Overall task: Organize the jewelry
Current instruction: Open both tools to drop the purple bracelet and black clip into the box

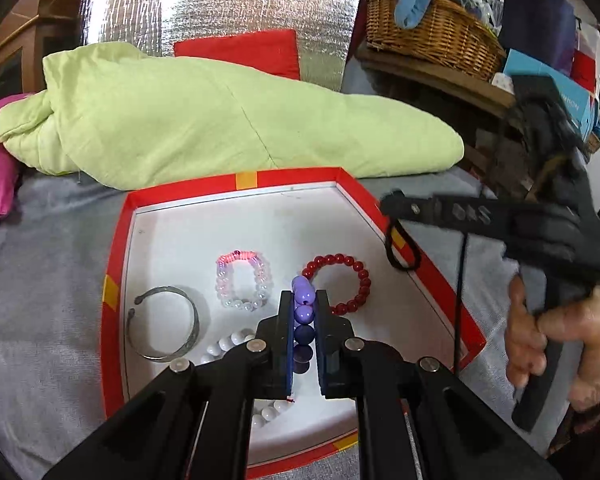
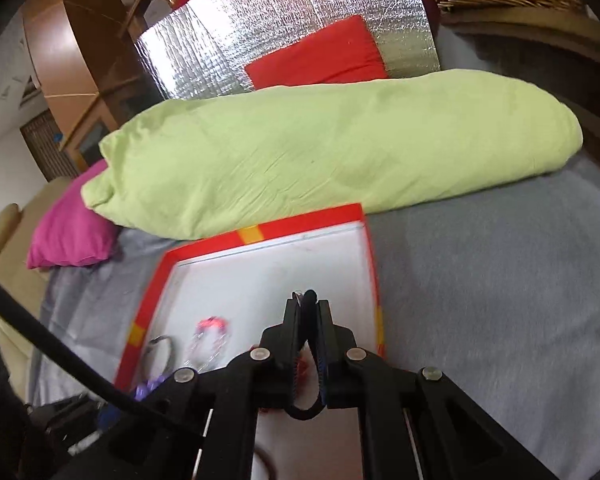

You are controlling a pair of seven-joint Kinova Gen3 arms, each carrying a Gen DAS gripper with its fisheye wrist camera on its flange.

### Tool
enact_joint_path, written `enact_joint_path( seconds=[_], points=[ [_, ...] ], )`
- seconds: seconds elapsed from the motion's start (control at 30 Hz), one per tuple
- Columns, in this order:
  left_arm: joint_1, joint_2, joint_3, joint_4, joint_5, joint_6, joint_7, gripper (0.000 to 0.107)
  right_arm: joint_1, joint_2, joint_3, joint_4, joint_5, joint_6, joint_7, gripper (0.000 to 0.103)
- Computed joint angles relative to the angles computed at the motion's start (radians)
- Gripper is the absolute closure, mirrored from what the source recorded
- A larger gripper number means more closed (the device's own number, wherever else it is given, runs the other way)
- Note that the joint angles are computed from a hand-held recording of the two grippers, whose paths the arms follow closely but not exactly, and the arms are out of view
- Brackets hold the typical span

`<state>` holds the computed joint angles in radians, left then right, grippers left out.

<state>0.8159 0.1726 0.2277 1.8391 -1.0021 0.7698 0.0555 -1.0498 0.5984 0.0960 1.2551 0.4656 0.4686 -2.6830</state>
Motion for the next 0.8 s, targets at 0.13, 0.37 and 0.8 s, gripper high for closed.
enact_joint_path(
  seconds=[0.13, 0.37, 0.8],
  points=[
    [0.009, 0.019, 0.004, -0.022, 0.014, 0.039, -0.039, 0.097, 0.03, 0.057, -0.024, -0.102, -0.019, 0.074, 0.06, 0.092],
    [0.056, 0.044, -0.001, -0.065, 0.002, 0.139, -0.073, 0.068, 0.02, 0.076, 0.013, -0.114, -0.013, 0.07, 0.008, 0.072],
    [0.144, 0.081, 0.013, -0.136, -0.008, 0.397, -0.063, 0.039, -0.046, -0.048, -0.016, 0.013, 0.068, 0.125, -0.028, 0.053]
  ],
)
